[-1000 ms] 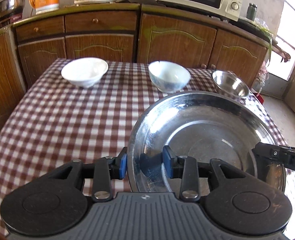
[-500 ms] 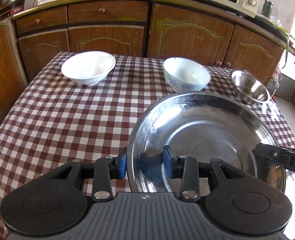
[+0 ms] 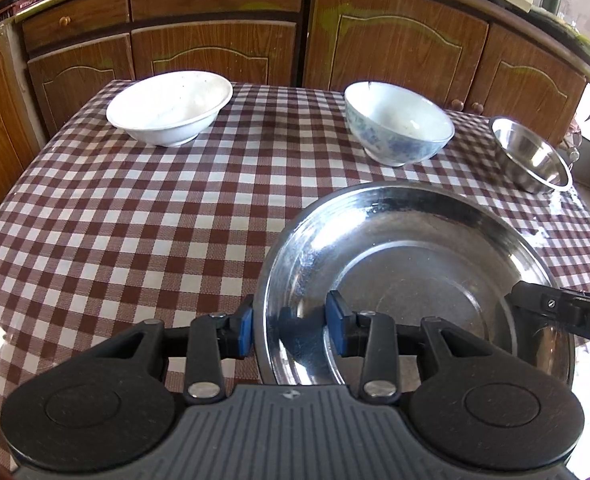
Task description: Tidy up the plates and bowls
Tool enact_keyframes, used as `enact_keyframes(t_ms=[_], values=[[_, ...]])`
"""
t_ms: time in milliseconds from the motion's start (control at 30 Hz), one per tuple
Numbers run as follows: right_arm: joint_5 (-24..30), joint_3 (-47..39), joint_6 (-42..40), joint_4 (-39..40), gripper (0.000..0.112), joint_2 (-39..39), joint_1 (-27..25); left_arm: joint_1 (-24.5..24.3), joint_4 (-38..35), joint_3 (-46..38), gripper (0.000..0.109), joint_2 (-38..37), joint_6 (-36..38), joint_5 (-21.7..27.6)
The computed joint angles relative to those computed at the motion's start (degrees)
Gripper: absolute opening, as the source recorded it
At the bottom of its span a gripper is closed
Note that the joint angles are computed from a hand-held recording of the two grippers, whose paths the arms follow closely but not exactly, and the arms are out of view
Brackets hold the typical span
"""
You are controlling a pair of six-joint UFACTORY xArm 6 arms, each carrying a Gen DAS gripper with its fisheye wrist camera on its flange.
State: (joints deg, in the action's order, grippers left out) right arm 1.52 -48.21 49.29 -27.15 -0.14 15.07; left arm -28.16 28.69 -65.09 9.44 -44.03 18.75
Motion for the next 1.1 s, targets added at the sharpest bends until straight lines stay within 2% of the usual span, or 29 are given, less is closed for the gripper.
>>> enact_keyframes(t_ms=[167,733,1100], values=[[-0.14,-1.24,2.04,-2.11,0.024,1.76,-0.22,0.42,-0.27,-1.12,0.038,1.52,0.51,-0.1],[0.34,-4.54,1.6,-1.14,0.024,5.86,0.44,1.51,0.95,-2.48,0.039,3.9,0.42,-0.35],[0.68,-5.48,5.68,-5.55,0.024,6.77,0.18,1.88,3.09,-2.59,0.04,4.55,-0.97,-1.47]])
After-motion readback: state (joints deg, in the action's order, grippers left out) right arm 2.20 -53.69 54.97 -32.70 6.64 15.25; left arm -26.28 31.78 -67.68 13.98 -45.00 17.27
